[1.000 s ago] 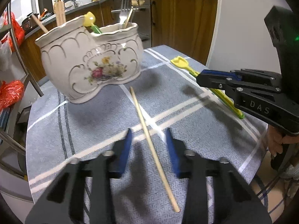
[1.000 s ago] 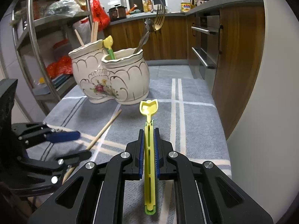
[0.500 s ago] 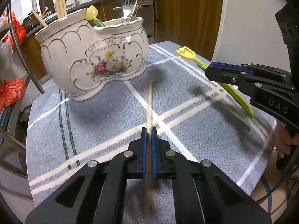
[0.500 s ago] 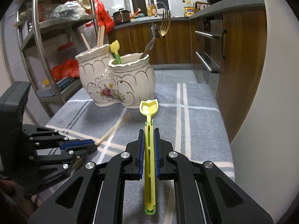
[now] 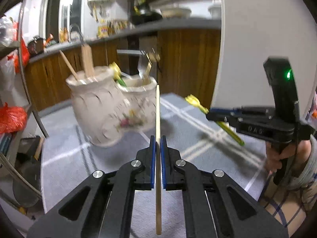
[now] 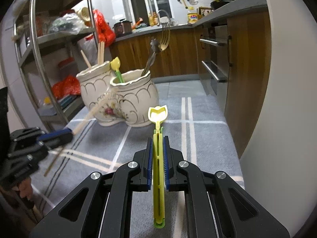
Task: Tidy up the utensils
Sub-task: 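Carry the chopstick to the large pot with left tool while right carries yellow spoon to small pot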
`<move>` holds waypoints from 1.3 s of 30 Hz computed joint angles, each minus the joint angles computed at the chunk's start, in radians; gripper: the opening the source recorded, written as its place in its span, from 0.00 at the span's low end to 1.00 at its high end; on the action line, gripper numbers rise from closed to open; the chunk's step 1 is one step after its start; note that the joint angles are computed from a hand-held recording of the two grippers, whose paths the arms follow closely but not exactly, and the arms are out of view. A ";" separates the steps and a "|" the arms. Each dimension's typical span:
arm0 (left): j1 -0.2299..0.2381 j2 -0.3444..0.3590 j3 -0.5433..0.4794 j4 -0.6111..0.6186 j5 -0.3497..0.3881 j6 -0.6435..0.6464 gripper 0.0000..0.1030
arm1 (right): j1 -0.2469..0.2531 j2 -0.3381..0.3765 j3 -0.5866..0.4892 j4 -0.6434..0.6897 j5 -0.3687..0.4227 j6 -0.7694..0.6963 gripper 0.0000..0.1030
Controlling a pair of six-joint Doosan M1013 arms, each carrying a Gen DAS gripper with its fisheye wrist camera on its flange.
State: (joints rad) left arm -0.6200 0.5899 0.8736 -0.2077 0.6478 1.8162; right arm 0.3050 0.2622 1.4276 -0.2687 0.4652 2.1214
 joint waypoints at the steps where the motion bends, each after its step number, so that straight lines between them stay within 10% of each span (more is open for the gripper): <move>1: 0.008 -0.013 0.024 -0.042 -0.046 0.027 0.04 | 0.002 -0.001 0.002 -0.016 -0.008 0.019 0.10; 8: 0.035 -0.049 0.091 -0.154 -0.229 0.123 0.04 | 0.022 -0.011 0.007 -0.190 -0.113 0.179 0.10; 22: 0.097 0.104 -0.210 -0.324 -0.120 0.172 0.04 | 0.012 0.082 -0.169 -0.206 -0.133 0.179 0.10; 33: 0.122 0.391 -0.745 -0.306 0.104 -0.047 0.04 | -0.023 0.198 -0.328 0.158 -0.177 -0.040 0.10; 39: 0.100 0.381 -0.693 -0.193 -0.014 -0.068 0.04 | -0.019 0.239 -0.370 0.046 -0.175 0.057 0.10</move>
State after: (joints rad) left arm -0.5197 0.9708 0.1811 -0.4006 0.6337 1.7477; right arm 0.2862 0.5009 1.0575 -0.2223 0.2897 2.1780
